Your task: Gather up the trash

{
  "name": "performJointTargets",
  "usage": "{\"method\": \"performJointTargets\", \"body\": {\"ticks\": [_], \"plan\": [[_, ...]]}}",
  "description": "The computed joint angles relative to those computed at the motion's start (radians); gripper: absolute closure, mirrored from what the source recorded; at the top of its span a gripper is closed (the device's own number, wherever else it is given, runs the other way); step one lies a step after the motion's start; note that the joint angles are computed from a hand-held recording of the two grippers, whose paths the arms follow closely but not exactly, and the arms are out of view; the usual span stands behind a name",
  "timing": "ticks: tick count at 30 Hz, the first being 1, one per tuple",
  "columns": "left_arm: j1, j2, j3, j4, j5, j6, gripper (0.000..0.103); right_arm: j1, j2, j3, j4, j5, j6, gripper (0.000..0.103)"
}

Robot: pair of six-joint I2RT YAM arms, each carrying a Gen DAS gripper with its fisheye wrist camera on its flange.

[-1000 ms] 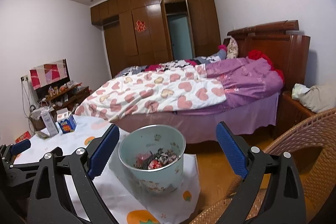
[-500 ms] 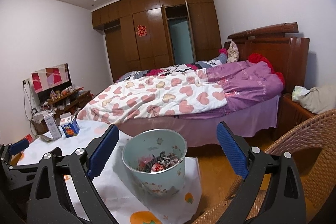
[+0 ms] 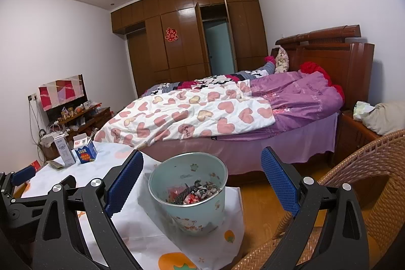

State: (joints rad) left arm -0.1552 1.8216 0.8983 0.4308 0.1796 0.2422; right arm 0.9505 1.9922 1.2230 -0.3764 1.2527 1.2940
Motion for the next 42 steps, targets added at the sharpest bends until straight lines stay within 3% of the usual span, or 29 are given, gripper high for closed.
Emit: {"method": "performJointTargets", "body": {"ticks": [42], "plan": [[0.005, 0.006, 0.000, 0.002, 0.006, -0.004, 0.006, 0.000, 0.002, -0.006, 0.009, -0.001, 0.002, 0.010]]}}
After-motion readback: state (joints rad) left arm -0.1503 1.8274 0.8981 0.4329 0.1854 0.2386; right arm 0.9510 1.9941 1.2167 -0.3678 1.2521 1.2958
